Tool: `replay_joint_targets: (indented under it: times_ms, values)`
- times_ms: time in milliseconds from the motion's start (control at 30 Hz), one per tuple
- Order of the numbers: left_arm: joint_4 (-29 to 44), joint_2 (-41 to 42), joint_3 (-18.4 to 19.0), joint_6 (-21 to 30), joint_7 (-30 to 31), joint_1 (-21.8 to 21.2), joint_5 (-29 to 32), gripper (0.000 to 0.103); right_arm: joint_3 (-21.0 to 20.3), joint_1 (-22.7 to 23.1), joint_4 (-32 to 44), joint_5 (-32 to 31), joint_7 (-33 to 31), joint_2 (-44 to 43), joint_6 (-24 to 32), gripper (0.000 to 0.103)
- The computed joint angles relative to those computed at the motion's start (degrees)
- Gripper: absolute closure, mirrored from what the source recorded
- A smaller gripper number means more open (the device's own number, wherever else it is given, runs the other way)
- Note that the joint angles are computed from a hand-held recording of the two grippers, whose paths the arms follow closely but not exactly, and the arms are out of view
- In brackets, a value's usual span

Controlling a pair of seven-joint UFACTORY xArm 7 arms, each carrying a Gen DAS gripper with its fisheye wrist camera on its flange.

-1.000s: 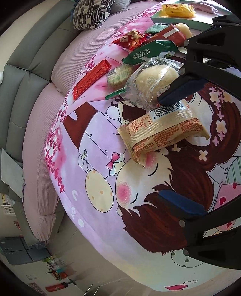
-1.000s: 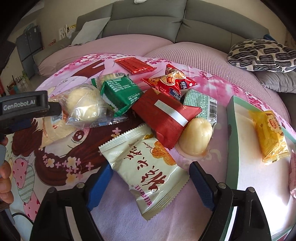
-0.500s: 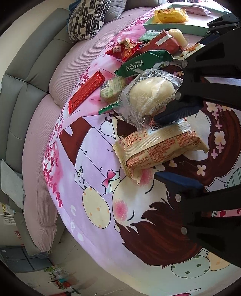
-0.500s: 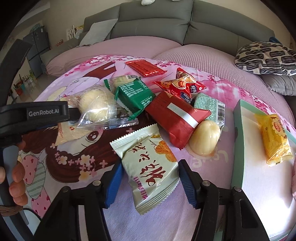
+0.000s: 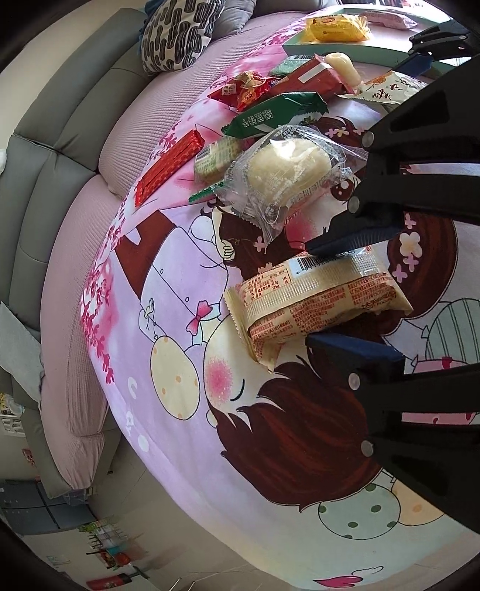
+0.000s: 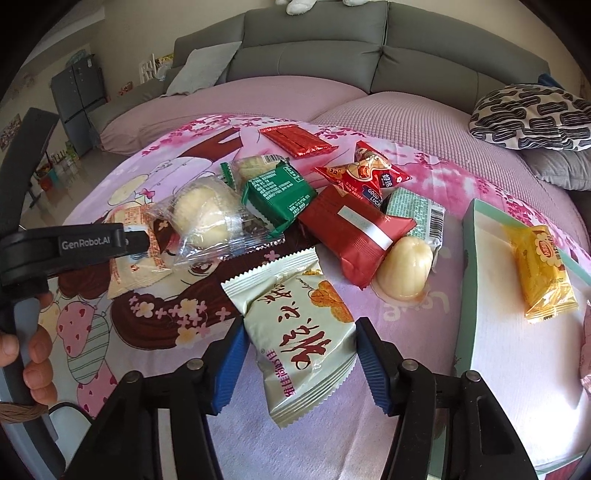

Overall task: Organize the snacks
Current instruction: 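Carry both held bags over the teal tray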

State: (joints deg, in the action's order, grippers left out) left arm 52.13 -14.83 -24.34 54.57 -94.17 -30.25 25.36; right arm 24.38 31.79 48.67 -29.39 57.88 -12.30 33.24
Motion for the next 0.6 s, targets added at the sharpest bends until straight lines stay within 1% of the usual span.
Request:
replay_joint_targets:
  times_ms: [133,267,333,433,600]
  values:
    - [0.5,2.3,0.3,-1.6,-0.2,0.1,1.1,0.055,-0.1,0.0,-0.1,0.1,0.1,-0.1,0.0,0.042]
    - [1.7,3.2,0.6,-0.2,-0.3,-0.7,1.9,0.062,0.1,-0.2,-0.2,-0.4,0.6,-0.9,-0.1,0.042]
    - [1.6,2.8,0.7,0.2,-1.0,-0.9,2.0,0.063,0.3,-0.4,-0.3,-0.6,0.9,-1.5,-0.1,0.042]
    - [1.7,1.4,0.4,2.4,-2.3,-0.9,2.4,0.064,0.6,-0.9,-0.7,-0.7,1.3,-3.0,-0.7,0.042]
    - [3.8,-0.7,-1.7,7.4,-4.6,-0.6,5.4,0.064,1.5,-2.1,-1.7,-0.6,2.0,-6.2,-1.5,0.042]
